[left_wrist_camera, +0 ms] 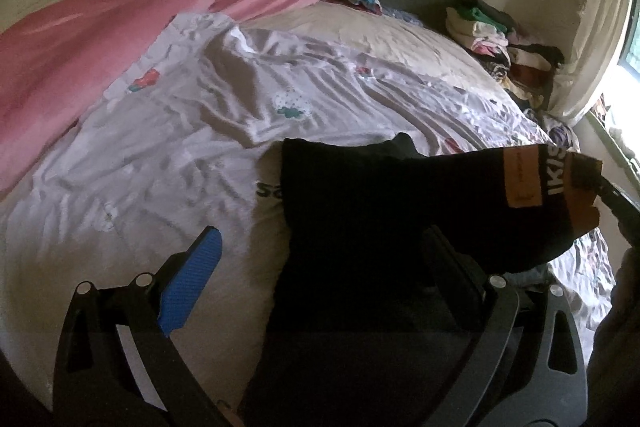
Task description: Fold small clothes
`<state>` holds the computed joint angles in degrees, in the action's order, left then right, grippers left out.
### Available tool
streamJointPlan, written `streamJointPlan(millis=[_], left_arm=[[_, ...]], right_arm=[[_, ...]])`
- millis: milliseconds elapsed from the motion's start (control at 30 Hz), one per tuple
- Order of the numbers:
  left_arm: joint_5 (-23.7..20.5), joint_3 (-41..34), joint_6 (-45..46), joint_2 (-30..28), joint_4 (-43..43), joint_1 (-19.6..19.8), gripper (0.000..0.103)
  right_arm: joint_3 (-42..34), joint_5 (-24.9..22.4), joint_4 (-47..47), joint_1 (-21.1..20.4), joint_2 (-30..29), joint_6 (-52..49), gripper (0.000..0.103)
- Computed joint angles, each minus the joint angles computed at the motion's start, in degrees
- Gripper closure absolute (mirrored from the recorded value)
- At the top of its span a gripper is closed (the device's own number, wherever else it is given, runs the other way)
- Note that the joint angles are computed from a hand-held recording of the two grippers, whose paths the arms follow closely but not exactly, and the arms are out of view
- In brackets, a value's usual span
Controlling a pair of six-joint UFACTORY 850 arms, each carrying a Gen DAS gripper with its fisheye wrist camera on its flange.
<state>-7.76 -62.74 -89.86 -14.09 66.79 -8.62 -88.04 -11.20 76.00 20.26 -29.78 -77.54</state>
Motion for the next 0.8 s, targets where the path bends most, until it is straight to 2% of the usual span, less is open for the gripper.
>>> streamJointPlan(millis=[233,300,533,733,800], left_arm=[[1.3,-2.7,5.5,-3.6,-3.1,-1.4,0.01],[2.1,-3.5,10.9,-4.6,-8.1,-1.6,0.01],[2.5,-6.1,26.3,-7.7,-22.0,-2.5,0.01],[2.8,-7.1,32.9,-9.1,-28.5,-2.5,0.01],[3.0,-7.3,35.9,-9.3,-31.3,-2.4,0.01]], right_arm=[[2.6,2.4,0.3,-1.1,0.0,1.0,0.098],[3.3,3.2,0.6,-1.2,0.1,0.8,0.098],[4.4,4.7,-9.9,-1.5,-0.6,11.5,0.098],[4.5,5.5,-18.0,-1.4,-1.2,19.8,0.098],[4.3,5.8,-23.4,-1.3,-1.5,25.2,0.098]])
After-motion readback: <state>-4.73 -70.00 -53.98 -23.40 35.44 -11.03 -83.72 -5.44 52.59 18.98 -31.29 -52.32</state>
